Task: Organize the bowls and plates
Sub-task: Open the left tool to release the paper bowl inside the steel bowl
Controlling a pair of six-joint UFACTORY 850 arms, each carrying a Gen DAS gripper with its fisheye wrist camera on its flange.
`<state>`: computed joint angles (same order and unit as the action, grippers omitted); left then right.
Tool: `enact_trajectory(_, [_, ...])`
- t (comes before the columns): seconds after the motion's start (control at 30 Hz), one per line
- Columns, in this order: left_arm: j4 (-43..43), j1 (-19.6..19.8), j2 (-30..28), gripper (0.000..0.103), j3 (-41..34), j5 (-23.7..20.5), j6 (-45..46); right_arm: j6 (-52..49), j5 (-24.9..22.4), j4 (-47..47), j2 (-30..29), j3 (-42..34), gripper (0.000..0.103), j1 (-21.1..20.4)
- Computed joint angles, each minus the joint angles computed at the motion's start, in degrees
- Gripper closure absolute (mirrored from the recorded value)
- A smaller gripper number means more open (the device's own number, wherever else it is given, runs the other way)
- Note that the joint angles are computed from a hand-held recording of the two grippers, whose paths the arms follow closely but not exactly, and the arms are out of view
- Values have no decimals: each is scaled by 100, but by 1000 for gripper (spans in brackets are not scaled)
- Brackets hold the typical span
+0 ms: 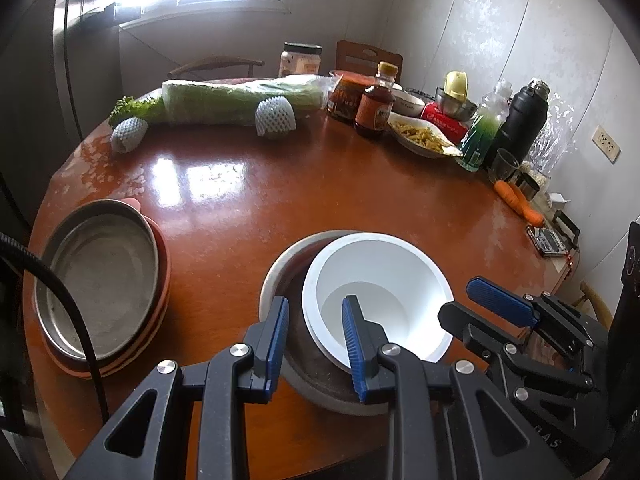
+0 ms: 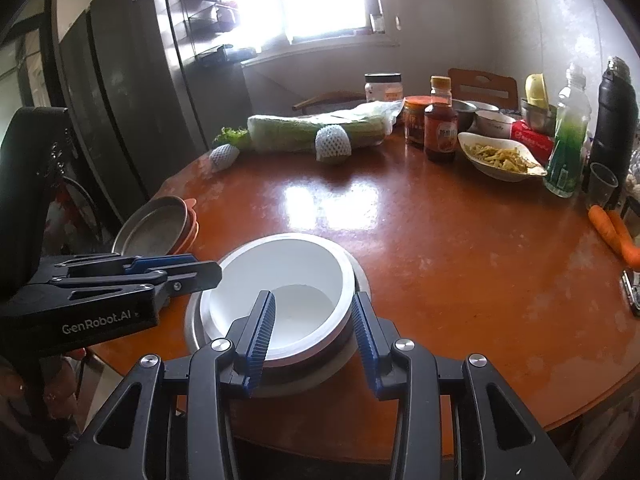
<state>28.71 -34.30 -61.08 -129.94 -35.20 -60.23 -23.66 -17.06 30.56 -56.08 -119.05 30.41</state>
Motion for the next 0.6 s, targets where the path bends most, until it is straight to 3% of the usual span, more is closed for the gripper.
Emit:
enact_trajectory(0.37, [713, -71, 385, 74, 530, 104, -685, -484, 298, 393, 319, 406, 60, 33])
enact_trajectory(0.6, [966, -79, 561, 58, 866, 213, -1058, -607, 360, 500, 395, 491, 51, 46])
